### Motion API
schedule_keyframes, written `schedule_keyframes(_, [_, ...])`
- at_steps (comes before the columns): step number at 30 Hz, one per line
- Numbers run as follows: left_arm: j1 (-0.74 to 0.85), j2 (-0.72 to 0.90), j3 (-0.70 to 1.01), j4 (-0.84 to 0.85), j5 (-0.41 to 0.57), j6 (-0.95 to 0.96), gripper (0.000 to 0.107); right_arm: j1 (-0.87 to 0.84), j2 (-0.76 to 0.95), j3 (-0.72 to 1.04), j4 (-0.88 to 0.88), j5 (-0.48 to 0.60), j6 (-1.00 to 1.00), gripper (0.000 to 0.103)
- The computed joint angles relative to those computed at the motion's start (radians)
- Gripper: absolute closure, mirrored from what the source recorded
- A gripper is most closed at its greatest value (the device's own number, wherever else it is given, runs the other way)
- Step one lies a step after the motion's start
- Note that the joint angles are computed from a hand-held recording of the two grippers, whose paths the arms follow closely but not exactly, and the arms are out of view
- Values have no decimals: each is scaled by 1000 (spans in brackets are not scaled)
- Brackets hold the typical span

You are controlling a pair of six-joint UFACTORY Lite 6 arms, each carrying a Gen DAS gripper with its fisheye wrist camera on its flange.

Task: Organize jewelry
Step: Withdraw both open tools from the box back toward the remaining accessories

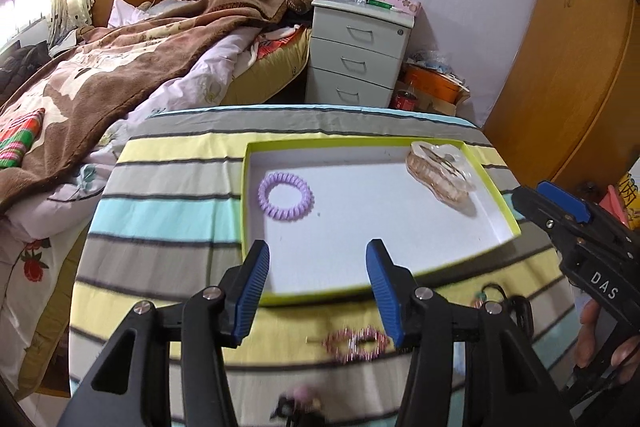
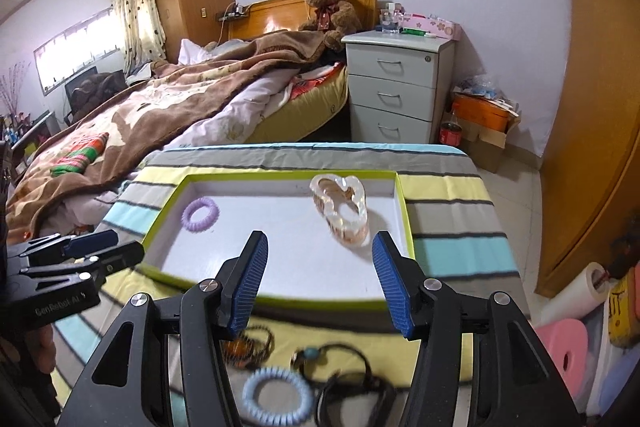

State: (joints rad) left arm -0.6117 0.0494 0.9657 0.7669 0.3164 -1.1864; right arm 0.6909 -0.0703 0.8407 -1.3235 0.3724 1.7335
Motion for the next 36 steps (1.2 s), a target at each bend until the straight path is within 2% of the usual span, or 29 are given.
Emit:
schedule_keyframes(7, [-41, -277, -267, 159, 8, -217, 54, 123, -190, -181, 17, 133, 51, 48])
schedule_keyframes(13, [-57, -458, -441, 173, 6, -264, 54, 193, -304, -323, 48, 191, 98, 48])
schedule_keyframes(17, [-41, -540, -530, 126, -26, -220, 54, 262, -339, -400, 43, 227, 143, 48])
schedule_keyframes(20, [-28, -589, -589, 69, -45, -171, 54, 291, -345, -432, 32, 220, 181, 48])
schedule_keyframes(25, [18, -643, -664, -168, -77, 49, 54, 301, -296, -437, -39, 178, 244, 48])
schedule_keyframes(30, [9, -660, -703, -185, -70, 65, 54, 262, -258, -436, -108, 81, 280, 48])
schedule_keyframes(33, [14, -690, -725, -277, -83, 156, 54, 253, -216, -420, -137, 61, 288, 50])
schedule_keyframes(36, [6, -678, -727, -250, -78, 128, 54, 238, -176, -405, -155, 43, 284, 52])
